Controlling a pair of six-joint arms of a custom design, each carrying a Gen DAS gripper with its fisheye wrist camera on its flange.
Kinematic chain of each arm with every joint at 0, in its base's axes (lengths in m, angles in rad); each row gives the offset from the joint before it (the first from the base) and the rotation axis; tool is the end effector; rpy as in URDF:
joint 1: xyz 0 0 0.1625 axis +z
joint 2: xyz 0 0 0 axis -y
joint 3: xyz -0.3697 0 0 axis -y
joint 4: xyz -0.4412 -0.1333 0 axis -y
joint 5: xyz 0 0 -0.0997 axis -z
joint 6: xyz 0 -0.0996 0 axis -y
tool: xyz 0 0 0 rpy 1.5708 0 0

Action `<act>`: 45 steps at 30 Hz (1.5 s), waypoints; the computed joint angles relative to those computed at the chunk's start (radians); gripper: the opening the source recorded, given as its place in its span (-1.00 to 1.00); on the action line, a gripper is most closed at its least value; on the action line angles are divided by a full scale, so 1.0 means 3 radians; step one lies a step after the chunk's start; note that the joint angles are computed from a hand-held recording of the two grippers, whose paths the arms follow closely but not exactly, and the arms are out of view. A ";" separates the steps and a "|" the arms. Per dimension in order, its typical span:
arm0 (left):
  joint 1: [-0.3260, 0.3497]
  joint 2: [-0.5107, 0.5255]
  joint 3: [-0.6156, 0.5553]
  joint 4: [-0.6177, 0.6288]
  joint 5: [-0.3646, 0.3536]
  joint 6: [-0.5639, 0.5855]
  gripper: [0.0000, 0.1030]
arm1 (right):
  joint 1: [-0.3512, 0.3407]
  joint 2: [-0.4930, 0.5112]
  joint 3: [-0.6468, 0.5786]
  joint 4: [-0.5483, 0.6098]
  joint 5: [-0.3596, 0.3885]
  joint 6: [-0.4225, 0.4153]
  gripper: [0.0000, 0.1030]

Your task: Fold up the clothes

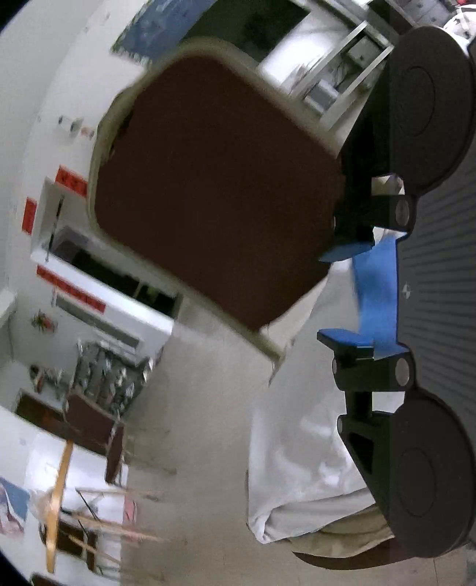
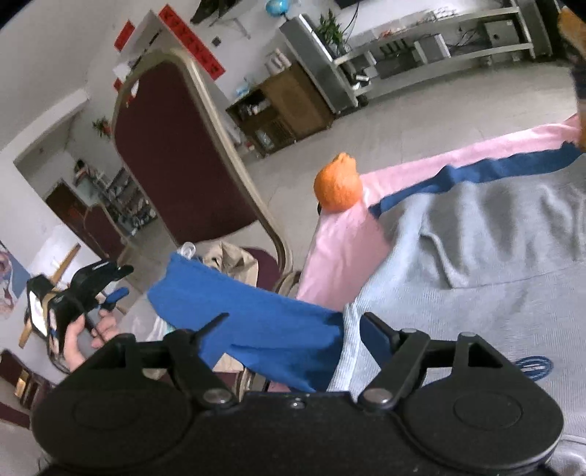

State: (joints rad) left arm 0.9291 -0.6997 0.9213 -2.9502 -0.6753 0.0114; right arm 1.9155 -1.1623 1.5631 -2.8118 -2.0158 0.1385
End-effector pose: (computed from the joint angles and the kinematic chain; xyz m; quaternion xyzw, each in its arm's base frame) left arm -0.3159 -0.7754 0.3699 0.0177 0.7907 -0.5812 0.1917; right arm 0.3171 -0.6156 0.3439 0.0021 -0.8951 0.4345 0.1005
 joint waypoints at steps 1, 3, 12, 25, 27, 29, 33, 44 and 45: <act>-0.0052 -0.0062 0.0141 -0.0008 -0.0028 0.0027 -0.18 | 0.0018 -0.0086 0.0063 -0.0022 -0.0018 0.0002 0.47; -0.0169 -0.0278 0.0597 0.0087 -0.0131 0.0066 -0.13 | 0.0056 -0.0274 0.0206 -0.0067 -0.0090 -0.0034 0.51; -0.0531 -0.0802 0.1739 0.1769 -0.0490 -0.0359 -0.09 | 0.0084 -0.1359 0.1071 -0.0072 -0.0691 0.0077 0.65; -0.0499 -0.0454 0.1700 0.2556 -0.0476 -0.0576 -0.34 | -0.1085 -0.2007 0.1775 0.0397 -0.0622 0.0518 -0.37; -0.0538 -0.0456 0.1739 0.2552 -0.0404 -0.0496 -0.34 | -0.1124 -0.1969 0.1777 0.0448 -0.0673 0.0422 -0.49; -0.0585 -0.0501 0.1783 0.2706 -0.0349 -0.0564 -0.34 | -0.1109 -0.1960 0.1769 0.0475 -0.0715 0.0316 -0.50; -0.0634 -0.0610 0.1879 0.2883 -0.0284 -0.0586 -0.34 | -0.1004 -0.1932 0.1745 0.0695 -0.0925 0.0315 -0.50; -0.0586 -0.0336 0.1078 0.1615 -0.0585 0.0084 0.16 | -0.0528 -0.1759 0.1091 0.0270 -0.0681 -0.0019 -0.14; -0.0568 -0.0221 0.0881 0.1588 -0.0588 0.0097 0.35 | -0.0511 -0.1677 0.0972 0.0165 -0.0637 -0.0121 -0.04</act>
State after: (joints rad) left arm 0.7588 -0.7661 1.1858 -2.4739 -0.8518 0.0405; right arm 1.7623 -1.6653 1.8548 -2.7624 -2.2070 0.1021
